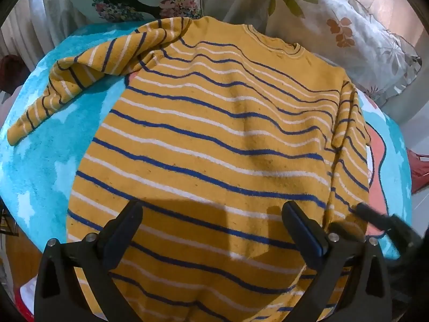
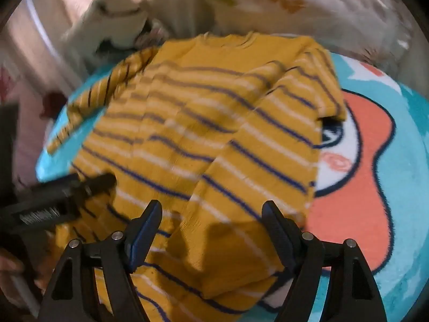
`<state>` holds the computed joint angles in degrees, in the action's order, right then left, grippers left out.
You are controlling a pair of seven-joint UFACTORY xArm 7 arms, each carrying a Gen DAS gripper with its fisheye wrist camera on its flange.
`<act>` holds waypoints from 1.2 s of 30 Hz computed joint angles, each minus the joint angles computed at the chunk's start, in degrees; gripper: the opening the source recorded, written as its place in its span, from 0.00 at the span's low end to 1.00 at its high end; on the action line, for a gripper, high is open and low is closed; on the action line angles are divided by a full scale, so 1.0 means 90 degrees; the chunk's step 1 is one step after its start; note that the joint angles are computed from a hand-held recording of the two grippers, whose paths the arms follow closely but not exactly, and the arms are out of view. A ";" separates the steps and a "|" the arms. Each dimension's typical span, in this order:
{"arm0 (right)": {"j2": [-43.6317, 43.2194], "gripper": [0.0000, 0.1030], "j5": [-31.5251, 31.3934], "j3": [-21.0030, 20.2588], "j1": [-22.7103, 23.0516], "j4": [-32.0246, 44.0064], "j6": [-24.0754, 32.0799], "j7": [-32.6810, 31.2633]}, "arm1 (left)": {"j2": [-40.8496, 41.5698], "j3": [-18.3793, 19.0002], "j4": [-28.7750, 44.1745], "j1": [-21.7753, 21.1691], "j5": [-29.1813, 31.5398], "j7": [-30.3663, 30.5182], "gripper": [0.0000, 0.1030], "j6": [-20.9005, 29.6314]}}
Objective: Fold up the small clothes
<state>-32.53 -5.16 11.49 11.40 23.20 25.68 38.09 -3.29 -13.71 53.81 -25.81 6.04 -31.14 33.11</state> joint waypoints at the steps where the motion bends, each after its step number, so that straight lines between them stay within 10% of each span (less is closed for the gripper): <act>1: 0.0249 0.73 -0.0070 0.0099 -0.0041 0.0081 -0.0048 0.0038 | -0.0008 0.0005 -0.0007 -0.0001 -0.0036 0.0021 1.00 -0.0001; 5: 0.0236 0.15 -0.0748 0.0420 -0.0339 0.0278 0.0628 0.0319 | -0.0067 -0.0004 -0.0049 -0.0015 -0.0106 0.0082 1.00 -0.0021; 7: -0.0162 0.12 -0.0429 0.0053 -0.0217 0.0082 0.0615 0.0352 | -0.0097 -0.0016 -0.0064 -0.0034 -0.0157 0.0131 1.00 -0.0025; 17: -0.2889 0.15 -0.1755 0.0402 -0.2491 -0.0367 0.3820 0.1709 | 0.0084 -0.0071 -0.0019 -0.0117 -0.0042 0.0184 1.00 -0.0261; 19: -0.3180 0.31 -0.1929 0.0263 -0.2638 -0.0389 0.4291 0.1966 | 0.0028 -0.0074 -0.0122 -0.0153 -0.0152 0.0229 1.00 -0.0457; 22: -0.3697 0.55 -0.1878 -0.0046 -0.2448 -0.0533 0.4130 0.2035 | 0.0053 -0.0104 -0.0114 -0.0188 -0.0085 0.0206 1.00 -0.0478; 36: -0.2594 0.56 -0.0964 0.0249 -0.1105 -0.0564 0.2158 0.1594 | -0.0244 -0.0215 -0.0352 -0.0226 0.0486 -0.0338 1.00 -0.0312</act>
